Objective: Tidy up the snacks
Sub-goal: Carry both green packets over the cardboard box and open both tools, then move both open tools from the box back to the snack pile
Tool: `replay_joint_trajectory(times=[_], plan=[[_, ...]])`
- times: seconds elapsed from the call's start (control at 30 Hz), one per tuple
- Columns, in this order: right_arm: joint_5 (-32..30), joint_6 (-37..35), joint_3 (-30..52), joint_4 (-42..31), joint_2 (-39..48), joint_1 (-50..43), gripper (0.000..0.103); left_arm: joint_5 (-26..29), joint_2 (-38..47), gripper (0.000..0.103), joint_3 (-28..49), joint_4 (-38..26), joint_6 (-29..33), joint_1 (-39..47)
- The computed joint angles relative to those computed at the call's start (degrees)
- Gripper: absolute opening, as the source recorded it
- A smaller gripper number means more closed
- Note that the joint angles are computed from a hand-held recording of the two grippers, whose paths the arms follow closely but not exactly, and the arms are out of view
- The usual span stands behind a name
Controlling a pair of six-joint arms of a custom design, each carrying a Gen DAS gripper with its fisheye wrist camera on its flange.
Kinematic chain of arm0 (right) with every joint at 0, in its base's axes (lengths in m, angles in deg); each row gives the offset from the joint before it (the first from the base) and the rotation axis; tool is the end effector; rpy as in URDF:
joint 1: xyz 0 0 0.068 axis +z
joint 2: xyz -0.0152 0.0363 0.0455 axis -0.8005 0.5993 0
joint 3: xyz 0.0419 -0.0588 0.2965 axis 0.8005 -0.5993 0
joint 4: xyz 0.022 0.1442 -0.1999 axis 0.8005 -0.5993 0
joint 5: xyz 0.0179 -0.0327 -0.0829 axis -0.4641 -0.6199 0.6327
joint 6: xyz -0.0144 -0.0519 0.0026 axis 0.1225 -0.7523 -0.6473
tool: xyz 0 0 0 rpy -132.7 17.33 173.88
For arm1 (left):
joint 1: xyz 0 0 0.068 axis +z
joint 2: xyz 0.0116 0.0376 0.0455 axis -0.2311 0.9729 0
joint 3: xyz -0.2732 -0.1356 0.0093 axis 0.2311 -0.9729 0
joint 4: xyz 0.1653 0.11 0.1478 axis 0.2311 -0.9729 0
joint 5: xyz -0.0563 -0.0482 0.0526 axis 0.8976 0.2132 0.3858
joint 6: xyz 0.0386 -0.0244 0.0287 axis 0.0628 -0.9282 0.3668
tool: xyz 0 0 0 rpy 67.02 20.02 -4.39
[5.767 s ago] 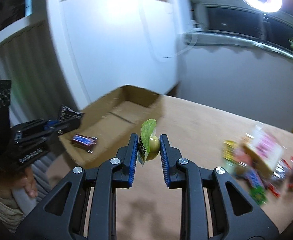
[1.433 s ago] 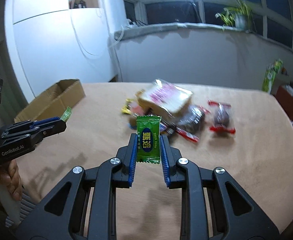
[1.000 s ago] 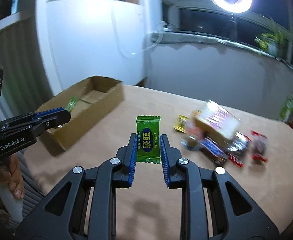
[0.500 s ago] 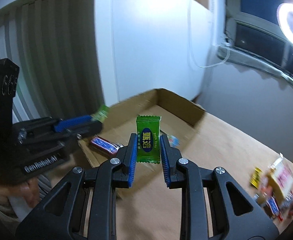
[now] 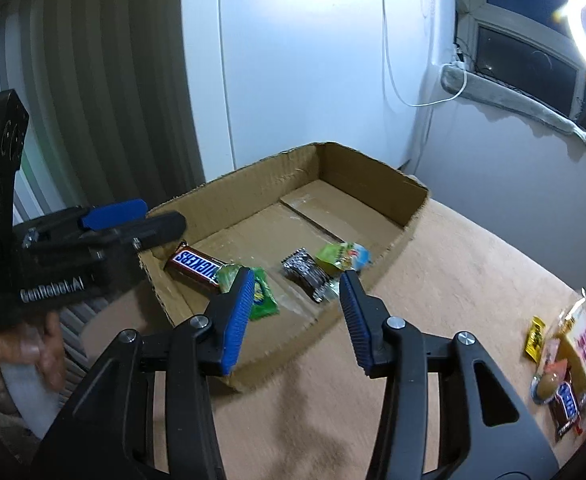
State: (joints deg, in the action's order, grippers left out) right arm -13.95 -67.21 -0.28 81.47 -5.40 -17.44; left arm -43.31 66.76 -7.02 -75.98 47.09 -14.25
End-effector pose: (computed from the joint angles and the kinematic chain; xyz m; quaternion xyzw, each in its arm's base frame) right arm 0.1653 0.1044 0.1461 -0.1205 0.8973 0.0191 0.4242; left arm 0.1901 -0.0169 0.1884 0.1042 0.8752 -0.1801 0.4367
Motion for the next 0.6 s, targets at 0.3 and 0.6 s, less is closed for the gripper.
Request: replay_joint_trajectory(times=[0.3, 0.6], plan=[[4.15, 3.24, -2.09, -3.16, -5.53, 3.77, 0.062, -0.83, -3.47, 0.07, 0.46, -2.66, -0.17, 0.09], [6.19, 4.65, -5.58, -8.72, -16.25, 4.41, 0.062, -7.22, -7.93, 0.073, 1.21, -6.39, -1.7, -8.81]])
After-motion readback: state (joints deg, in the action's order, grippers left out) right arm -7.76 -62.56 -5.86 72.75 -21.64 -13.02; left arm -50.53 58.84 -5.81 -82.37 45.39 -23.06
